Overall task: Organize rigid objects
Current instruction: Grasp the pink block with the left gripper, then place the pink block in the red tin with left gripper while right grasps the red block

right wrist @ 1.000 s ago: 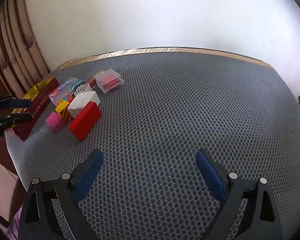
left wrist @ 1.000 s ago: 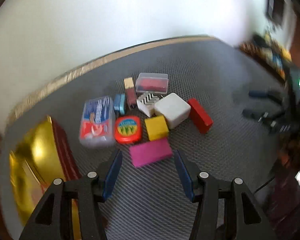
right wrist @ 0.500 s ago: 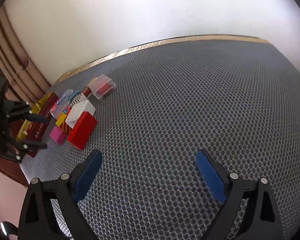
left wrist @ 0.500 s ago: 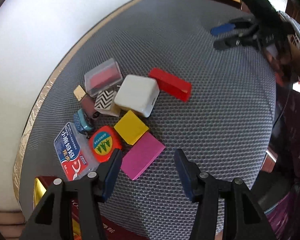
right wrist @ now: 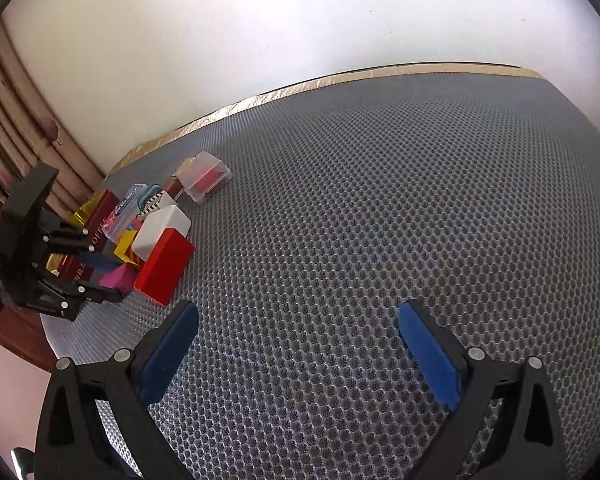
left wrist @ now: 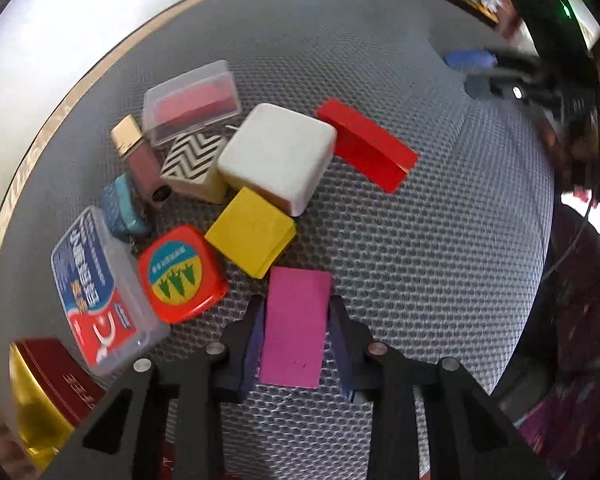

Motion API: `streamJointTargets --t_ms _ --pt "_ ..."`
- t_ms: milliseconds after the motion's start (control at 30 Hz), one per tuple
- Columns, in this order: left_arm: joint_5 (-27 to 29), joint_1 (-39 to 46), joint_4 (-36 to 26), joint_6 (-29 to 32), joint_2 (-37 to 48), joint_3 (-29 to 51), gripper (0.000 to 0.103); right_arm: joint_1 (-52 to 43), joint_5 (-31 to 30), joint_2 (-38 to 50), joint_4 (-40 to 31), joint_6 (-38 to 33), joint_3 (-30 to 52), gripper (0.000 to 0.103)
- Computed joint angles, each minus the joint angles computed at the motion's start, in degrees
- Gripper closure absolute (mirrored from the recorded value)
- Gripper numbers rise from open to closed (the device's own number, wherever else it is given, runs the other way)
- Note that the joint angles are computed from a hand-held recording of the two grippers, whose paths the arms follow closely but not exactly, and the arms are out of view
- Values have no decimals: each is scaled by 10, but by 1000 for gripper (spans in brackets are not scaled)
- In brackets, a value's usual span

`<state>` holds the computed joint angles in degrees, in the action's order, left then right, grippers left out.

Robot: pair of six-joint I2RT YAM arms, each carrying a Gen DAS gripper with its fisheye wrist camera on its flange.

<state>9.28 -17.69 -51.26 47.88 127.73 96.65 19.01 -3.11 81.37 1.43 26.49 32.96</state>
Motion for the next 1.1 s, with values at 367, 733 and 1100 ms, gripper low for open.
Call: streamJointTargets --t_ms 367,733,1100 --pt "12 21 197 -209 -192 -297 72 8 11 -1 -22 -6 12 2" --pt "47 69 245 -395 -339 -419 72 136 31 111 -102 20 200 3" --pt "63 169 141 -410 -411 -355 72 155 59 265 -222 36 370 41"
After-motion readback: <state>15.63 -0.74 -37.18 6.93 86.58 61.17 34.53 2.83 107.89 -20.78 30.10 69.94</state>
